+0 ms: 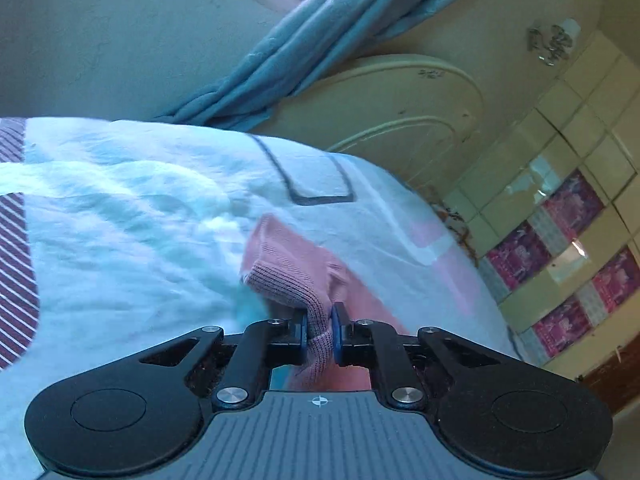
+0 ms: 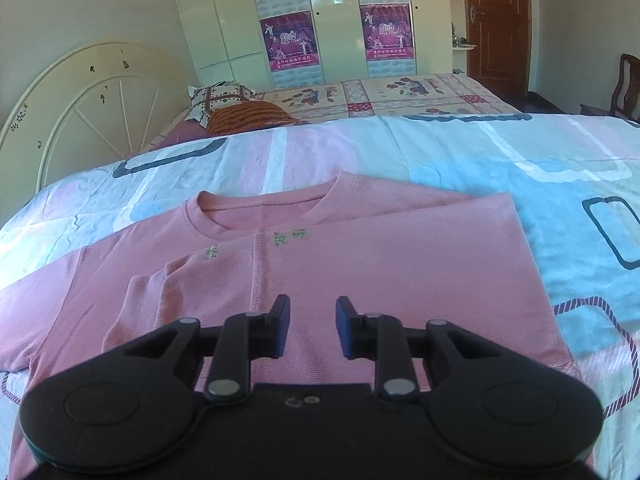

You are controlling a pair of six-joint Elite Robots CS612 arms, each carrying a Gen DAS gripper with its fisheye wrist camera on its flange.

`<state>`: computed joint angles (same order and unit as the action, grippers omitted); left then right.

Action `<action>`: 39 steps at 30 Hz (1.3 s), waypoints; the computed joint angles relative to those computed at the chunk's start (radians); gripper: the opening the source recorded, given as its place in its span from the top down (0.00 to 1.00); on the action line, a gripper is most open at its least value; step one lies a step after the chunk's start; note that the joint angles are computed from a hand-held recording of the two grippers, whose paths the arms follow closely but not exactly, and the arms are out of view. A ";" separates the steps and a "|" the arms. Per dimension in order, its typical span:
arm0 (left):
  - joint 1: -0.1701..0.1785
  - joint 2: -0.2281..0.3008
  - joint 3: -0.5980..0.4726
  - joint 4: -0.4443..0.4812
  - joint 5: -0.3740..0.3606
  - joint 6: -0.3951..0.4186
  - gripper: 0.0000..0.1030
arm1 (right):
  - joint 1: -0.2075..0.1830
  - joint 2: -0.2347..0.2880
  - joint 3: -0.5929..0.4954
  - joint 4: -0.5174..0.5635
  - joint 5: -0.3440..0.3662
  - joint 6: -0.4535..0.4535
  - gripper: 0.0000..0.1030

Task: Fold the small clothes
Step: 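Fold the held sleeve across the chest with the left tool, release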

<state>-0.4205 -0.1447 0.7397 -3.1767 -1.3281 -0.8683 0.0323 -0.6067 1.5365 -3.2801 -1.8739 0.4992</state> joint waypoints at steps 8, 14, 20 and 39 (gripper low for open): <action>-0.108 0.069 -0.215 -0.010 -0.260 0.244 0.90 | -0.010 -0.022 0.058 -0.069 -0.018 0.038 0.76; -0.221 0.107 -0.350 0.175 -0.384 0.433 0.89 | -0.032 -0.052 0.131 -0.137 -0.029 0.092 0.76; -0.317 0.132 -0.428 0.387 -0.343 0.659 0.89 | -0.056 -0.078 0.203 -0.195 -0.018 0.148 0.76; -0.233 -0.192 0.273 0.107 0.018 0.750 0.49 | -0.103 0.045 0.031 -0.129 0.372 0.191 0.66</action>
<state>-0.6531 -0.3367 1.0131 -3.0700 -1.3099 -0.1187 -0.0706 -0.5619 1.5676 -3.4087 -1.5023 0.6898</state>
